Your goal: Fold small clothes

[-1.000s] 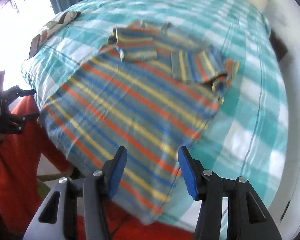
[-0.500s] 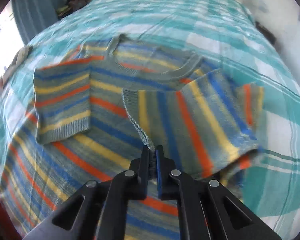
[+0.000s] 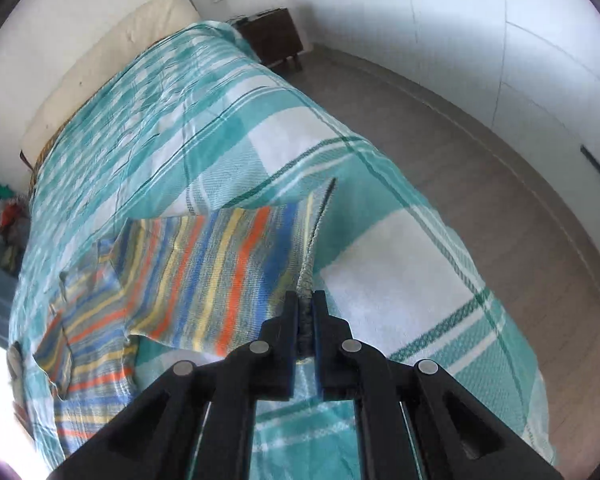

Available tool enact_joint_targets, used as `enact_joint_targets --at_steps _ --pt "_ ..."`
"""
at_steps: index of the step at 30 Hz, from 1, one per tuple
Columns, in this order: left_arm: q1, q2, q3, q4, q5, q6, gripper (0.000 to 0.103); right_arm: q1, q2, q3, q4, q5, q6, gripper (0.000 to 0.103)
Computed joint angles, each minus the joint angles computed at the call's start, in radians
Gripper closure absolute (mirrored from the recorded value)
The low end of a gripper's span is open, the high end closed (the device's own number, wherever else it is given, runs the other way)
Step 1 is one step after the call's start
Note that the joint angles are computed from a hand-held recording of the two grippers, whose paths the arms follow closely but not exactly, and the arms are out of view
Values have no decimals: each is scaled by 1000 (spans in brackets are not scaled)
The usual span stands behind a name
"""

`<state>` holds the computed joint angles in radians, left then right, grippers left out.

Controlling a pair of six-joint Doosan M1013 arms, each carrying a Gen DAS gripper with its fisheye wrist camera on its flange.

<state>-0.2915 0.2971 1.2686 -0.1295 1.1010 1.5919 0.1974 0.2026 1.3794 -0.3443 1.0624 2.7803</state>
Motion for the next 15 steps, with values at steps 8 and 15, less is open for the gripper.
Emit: enact_joint_targets --at_steps 8,15 --pt "-24 -10 19 62 19 28 20 44 13 22 -60 163 54 98" --pt "-13 -22 33 83 9 -4 20 32 13 19 -36 167 45 98"
